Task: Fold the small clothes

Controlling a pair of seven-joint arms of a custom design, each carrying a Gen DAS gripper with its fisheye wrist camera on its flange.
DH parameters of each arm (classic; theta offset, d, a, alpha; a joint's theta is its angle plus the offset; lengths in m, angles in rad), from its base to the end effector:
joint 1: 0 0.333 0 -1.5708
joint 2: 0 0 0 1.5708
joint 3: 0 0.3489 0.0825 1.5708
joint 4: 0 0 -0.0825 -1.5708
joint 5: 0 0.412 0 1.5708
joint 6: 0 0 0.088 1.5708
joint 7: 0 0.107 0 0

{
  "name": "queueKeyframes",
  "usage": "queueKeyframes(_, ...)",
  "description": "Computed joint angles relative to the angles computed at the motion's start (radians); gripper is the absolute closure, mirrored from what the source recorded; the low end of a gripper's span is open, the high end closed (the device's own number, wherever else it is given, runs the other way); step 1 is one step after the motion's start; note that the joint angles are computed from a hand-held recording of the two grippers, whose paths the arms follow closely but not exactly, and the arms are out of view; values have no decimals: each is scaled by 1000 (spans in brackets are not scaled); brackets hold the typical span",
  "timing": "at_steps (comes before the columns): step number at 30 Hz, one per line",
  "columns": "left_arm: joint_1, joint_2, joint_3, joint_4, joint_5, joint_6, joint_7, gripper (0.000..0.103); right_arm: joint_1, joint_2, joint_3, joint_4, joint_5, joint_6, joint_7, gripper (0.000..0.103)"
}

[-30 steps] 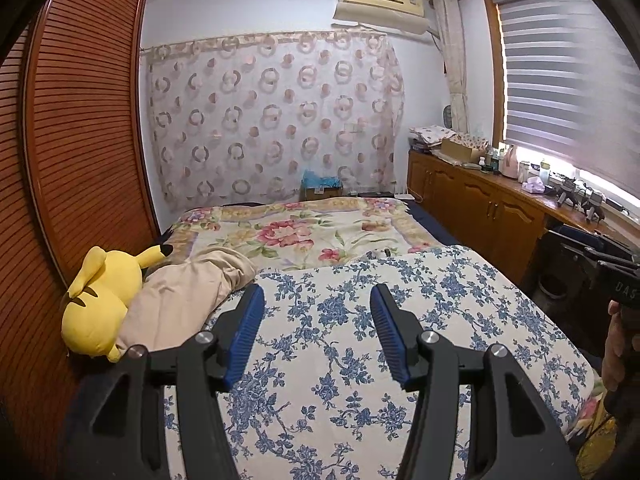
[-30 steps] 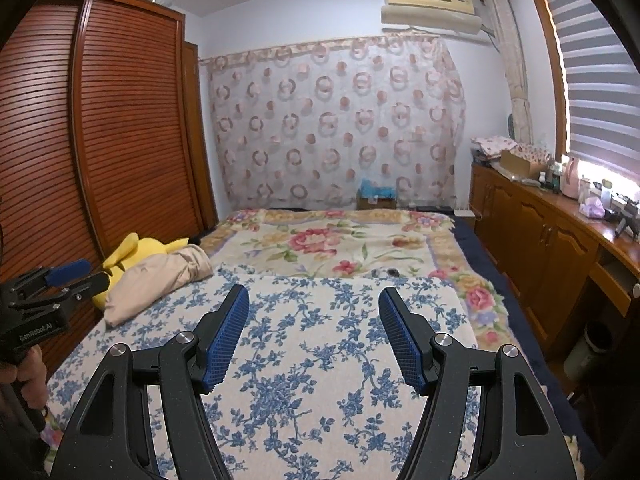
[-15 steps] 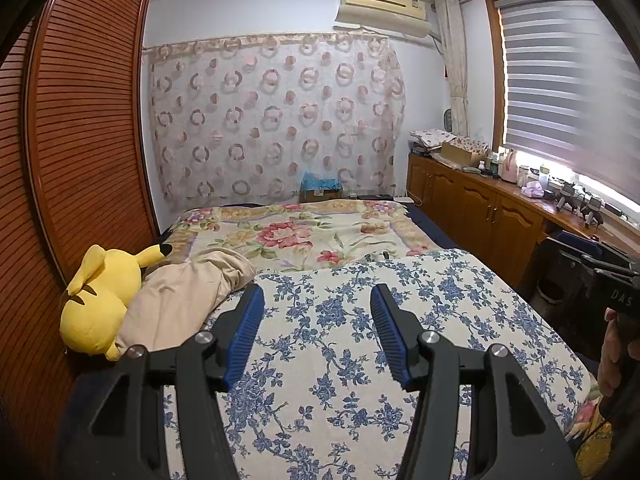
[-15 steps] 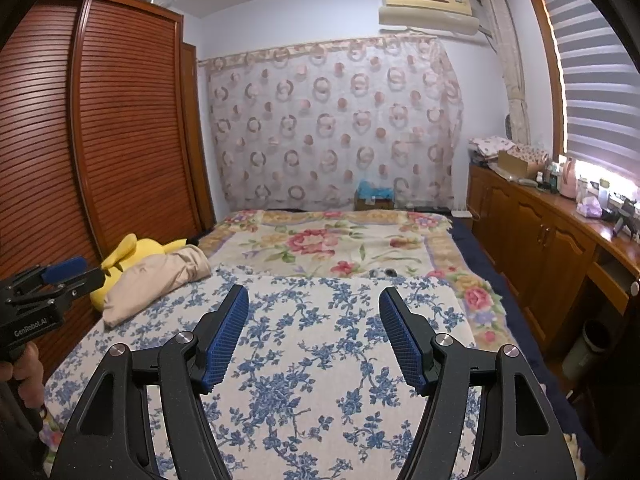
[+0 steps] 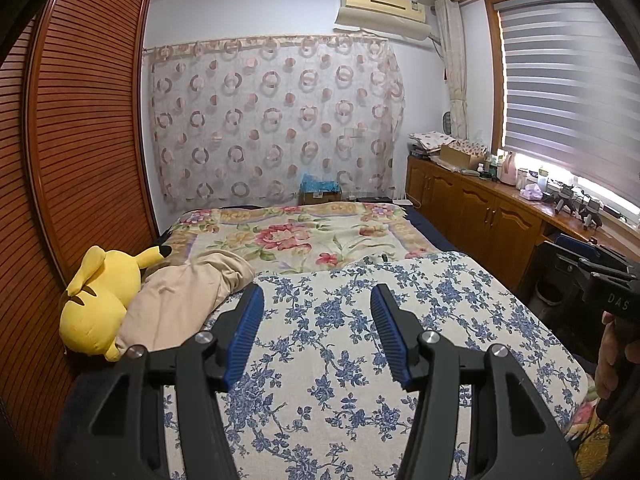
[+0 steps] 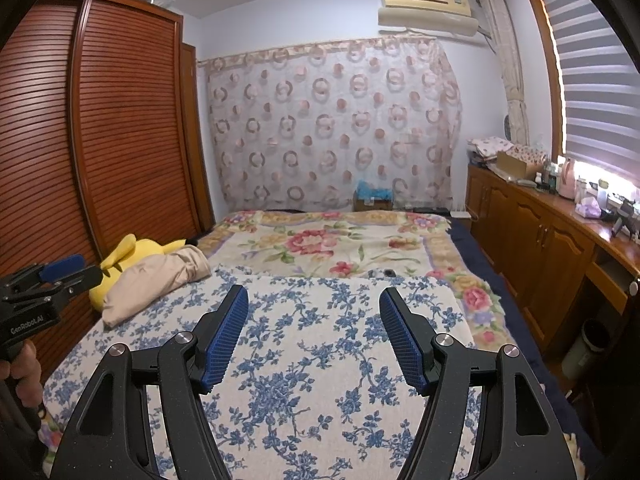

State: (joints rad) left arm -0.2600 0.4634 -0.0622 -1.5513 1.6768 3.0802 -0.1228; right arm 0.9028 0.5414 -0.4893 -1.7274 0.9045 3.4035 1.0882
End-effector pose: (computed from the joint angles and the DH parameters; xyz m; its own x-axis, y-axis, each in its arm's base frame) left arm 0.6744 -0.3018 0.4526 -0.2506 -0.9679 0.0170 -0.4140 0.0913 -0.9057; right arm 0.6706 0.2739 0.4468 0.1187 -0.9922 -0.0372 -0.3912 -0.0123 -0.9202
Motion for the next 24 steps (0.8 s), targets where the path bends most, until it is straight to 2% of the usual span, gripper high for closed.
queueKeyframes(24, -9, -6, -2, -2, -5, -9, 0, 47, -21, -16, 31, -6, 39, 14, -55, 32)
